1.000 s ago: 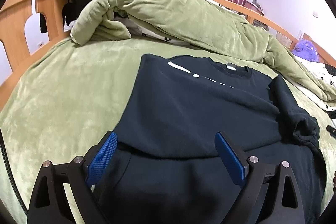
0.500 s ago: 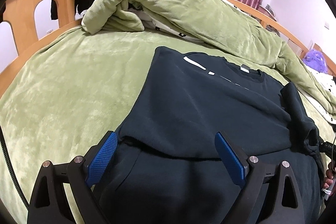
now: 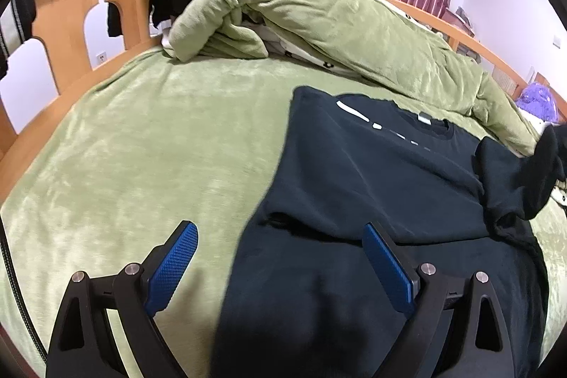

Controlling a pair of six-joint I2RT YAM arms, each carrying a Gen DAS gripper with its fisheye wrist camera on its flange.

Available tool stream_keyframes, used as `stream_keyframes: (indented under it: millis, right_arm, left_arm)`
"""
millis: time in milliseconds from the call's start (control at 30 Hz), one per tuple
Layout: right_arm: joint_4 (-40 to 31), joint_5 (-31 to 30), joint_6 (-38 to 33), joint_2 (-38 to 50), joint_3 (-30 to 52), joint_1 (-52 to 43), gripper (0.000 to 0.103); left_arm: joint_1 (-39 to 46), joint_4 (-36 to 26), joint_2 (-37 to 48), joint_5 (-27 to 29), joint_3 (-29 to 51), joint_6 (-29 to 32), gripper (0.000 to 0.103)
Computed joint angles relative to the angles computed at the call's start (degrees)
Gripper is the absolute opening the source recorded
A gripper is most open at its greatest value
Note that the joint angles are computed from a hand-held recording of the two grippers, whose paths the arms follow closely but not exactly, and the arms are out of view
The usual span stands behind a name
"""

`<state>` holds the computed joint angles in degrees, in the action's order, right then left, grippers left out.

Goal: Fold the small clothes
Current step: 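Fold the held sleeve across the sweatshirt body with the right tool, release, then grasp the folded ribbed cuff with the left tool and smooth it flat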

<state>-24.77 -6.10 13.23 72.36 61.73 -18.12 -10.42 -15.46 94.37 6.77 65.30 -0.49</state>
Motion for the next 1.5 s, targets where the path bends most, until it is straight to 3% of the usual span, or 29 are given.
stream_keyframes:
  millis: [233, 333, 400, 500, 533, 700, 933, 1000, 1133, 1300, 1500]
  right_arm:
    - [0.9, 5.9, 8.4, 14.5, 13.5, 21.7, 0.013]
    - [1.2, 7.0, 8.6, 21.3, 18.3, 28.1, 0.018]
    - [1.5, 4.9, 7.2, 23.2, 18.9, 30.7, 0.024]
    - [4.1, 7.6, 5.0, 20.7, 14.6, 32.3, 0.046]
    - [5.2, 8.4, 4.7, 19.1, 12.4, 31.9, 0.05]
    - [5.0, 5.6, 3.5, 8.8, 0.8, 20.8, 0.05]
    - [5.2, 5.8, -6.5, -1.9, -16.1, 0.2, 0.05]
    - [7.5, 5.3, -9.1, -2.4, -20.2, -4.5, 0.05]
    - [14.0, 4.0, -11.4, -0.1, -26.3, -10.0, 0.05]
    - [23.1, 4.0, -10.8, 5.5, -30.4, -12.5, 0.05]
    - [25.2, 4.0, -9.6, 7.3, -30.7, -12.1, 0.053]
  left_arm:
    - [3.5, -1.2, -2.6, 1.2, -1.1, 3.3, 0.094]
    - [5.0, -1.4, -2.0, 2.5, -0.8, 3.1, 0.094]
    - [5.7, -1.4, -1.5, 4.0, -0.8, 3.0, 0.094]
    - [5.8, -0.9, -0.9, 5.6, -1.3, 2.9, 0.094]
    - [5.4, -0.7, -0.8, 5.6, -1.5, 2.8, 0.094]
    - [1.5, 0.5, 0.3, 6.1, -1.6, 1.8, 0.093]
    - [-4.5, 2.9, 5.7, 8.6, 2.1, -1.5, 0.092]
    - [-5.6, 4.0, 8.1, 9.4, 3.6, -3.2, 0.09]
    - [-7.5, 5.0, 13.1, 8.8, 7.8, -6.0, 0.077]
    - [-8.2, 0.3, 20.8, 8.3, 16.3, -8.1, 0.059]
    - [-9.7, -0.3, 24.8, 5.0, 20.1, -8.5, 0.057]
